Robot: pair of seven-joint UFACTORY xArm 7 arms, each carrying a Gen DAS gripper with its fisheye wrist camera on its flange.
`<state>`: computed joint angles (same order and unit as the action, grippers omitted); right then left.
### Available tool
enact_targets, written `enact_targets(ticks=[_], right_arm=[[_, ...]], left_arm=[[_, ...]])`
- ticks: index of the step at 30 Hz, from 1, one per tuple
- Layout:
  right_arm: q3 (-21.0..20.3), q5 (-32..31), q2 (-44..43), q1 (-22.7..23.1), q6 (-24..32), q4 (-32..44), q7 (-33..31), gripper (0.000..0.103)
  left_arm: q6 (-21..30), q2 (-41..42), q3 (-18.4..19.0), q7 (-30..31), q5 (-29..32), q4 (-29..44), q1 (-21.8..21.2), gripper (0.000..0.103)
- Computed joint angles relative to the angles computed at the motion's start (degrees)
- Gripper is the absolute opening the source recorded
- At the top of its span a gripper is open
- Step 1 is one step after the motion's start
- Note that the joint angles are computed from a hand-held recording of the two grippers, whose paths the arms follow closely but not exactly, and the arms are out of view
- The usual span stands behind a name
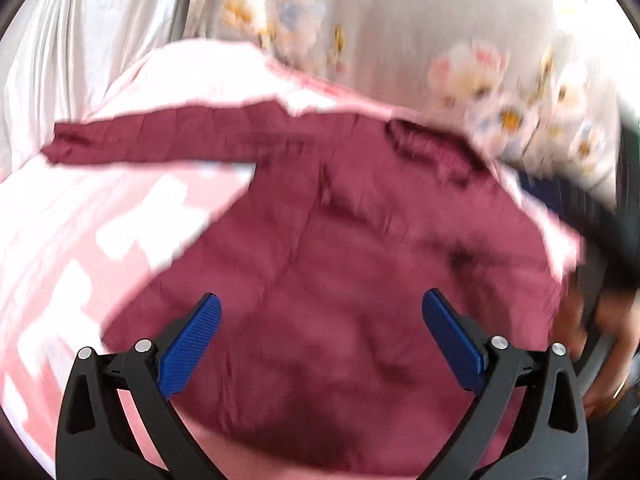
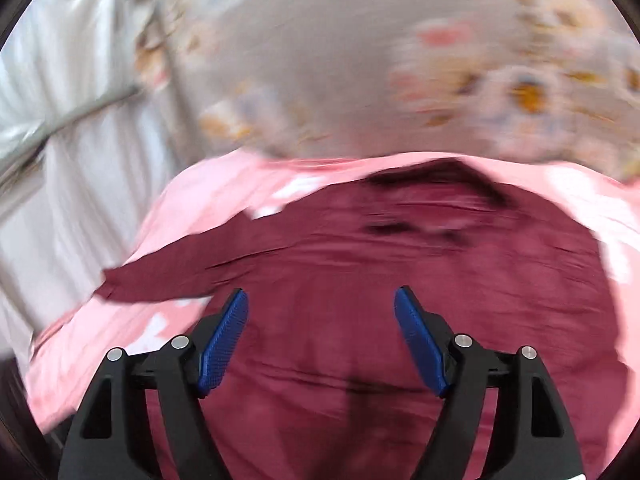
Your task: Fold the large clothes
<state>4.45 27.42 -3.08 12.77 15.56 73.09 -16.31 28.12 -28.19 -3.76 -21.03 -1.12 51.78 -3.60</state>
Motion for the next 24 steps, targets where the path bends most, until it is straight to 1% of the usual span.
enact_targets(ticks=[1, 2, 3, 5, 6, 7, 8, 9, 10, 11, 12, 14, 15, 16, 17, 18, 19, 21, 22, 24], right_arm=[[-0.9, -2.5, -1.4, -1.7, -0.2, -1.9, 3.7, 0.074], [-1.5, -3.7, -2.3, -2.8, -0.4, -3.4, 6.1, 0.074], [-2.7, -3.8, -3.4, -4.2, 0.3, -4.9, 8.7, 0.074], [-5.0, -0.9, -4.4, -5.3, 1.9, -6.5, 9.7, 0.074], [-6.3, 2.0, -5.1, -5.5, 2.7, -7.4, 9.2, 0.074], [-8.2, 6.5, -5.1, -5.5, 4.3, -7.6, 7.2, 0.074], [-9.3, 9.3, -5.0, -5.8, 5.7, -7.6, 6.1, 0.074], [-9.8, 11.1, -4.5, -6.5, 6.8, -7.5, 5.7, 0.074], [-10.0, 12.2, -3.9, -7.3, 7.7, -7.1, 5.6, 0.073], [-10.2, 13.9, -2.9, -8.0, 9.0, -6.2, 5.1, 0.071], [-10.2, 15.9, -1.3, -8.6, 10.1, -4.9, 4.3, 0.067], [-10.0, 19.1, 1.3, -10.5, 13.2, -2.0, 4.5, 0.063], [-9.7, 18.8, 2.9, -11.6, 14.2, -0.5, 6.3, 0.060], [-9.1, 17.9, 3.7, -12.4, 14.5, 0.4, 8.0, 0.057], [-8.7, 16.0, 5.2, -13.3, 15.2, 1.6, 11.0, 0.049], [-8.3, 14.6, 6.5, -14.2, 16.4, 2.8, 13.7, 0.040], [-7.8, 15.0, 7.4, -15.1, 17.0, 3.4, 14.3, 0.037], [-6.6, 16.1, 8.7, -16.7, 17.7, 4.5, 15.2, 0.020], [-6.0, 17.3, 8.7, -17.4, 17.3, 4.5, 14.7, 0.017], [-5.0, 22.4, 7.5, -18.5, 16.0, 3.4, 10.8, 0.017]], left_arm=[[0.2, 2.2, 1.5, 1.5, -1.5, 2.9, -1.2, 0.098], [1.0, 4.6, 2.8, 3.3, -3.8, 5.7, -2.3, 0.098], [3.2, 8.8, 6.1, 6.6, -8.4, 10.4, -5.1, 0.098], [8.3, 15.8, 9.0, 10.8, -16.7, 17.5, -6.6, 0.098], [11.6, 19.4, 9.9, 12.2, -20.8, 21.1, -6.6, 0.098], [14.8, 23.4, 10.5, 13.1, -25.0, 24.8, -6.3, 0.098], [17.1, 26.3, 10.3, 12.6, -27.3, 27.5, -5.5, 0.097], [17.6, 27.5, 9.8, 12.4, -29.3, 28.0, -4.7, 0.097], [18.2, 29.3, 9.3, 14.0, -33.7, 29.3, -3.9, 0.097], [19.0, 30.7, 8.7, 15.0, -35.7, 30.4, -3.1, 0.088], [19.6, 31.8, 8.0, 14.2, -35.8, 31.3, -2.5, 0.081], [19.5, 33.5, 6.5, 14.2, -37.0, 32.9, -1.2, 0.054], [19.8, 34.5, 5.8, 13.6, -35.8, 34.4, -0.7, 0.046], [19.3, 35.2, 5.1, 13.0, -33.7, 35.5, -0.4, 0.025], [18.9, 35.8, 4.5, 12.5, -31.4, 36.8, -0.1, 0.011], [18.5, 36.2, 3.9, 12.0, -29.1, 37.8, 0.1, 0.010], [17.1, 36.3, 3.3, 11.9, -27.5, 38.5, 0.4, 0.006], [14.4, 36.5, 2.5, 11.2, -23.6, 40.1, 0.7, 0.005], [13.2, 36.2, 2.2, 11.4, -22.6, 40.2, 1.0, 0.005], [11.2, 35.5, 2.0, 11.0, -19.7, 40.0, 1.1, 0.005]])
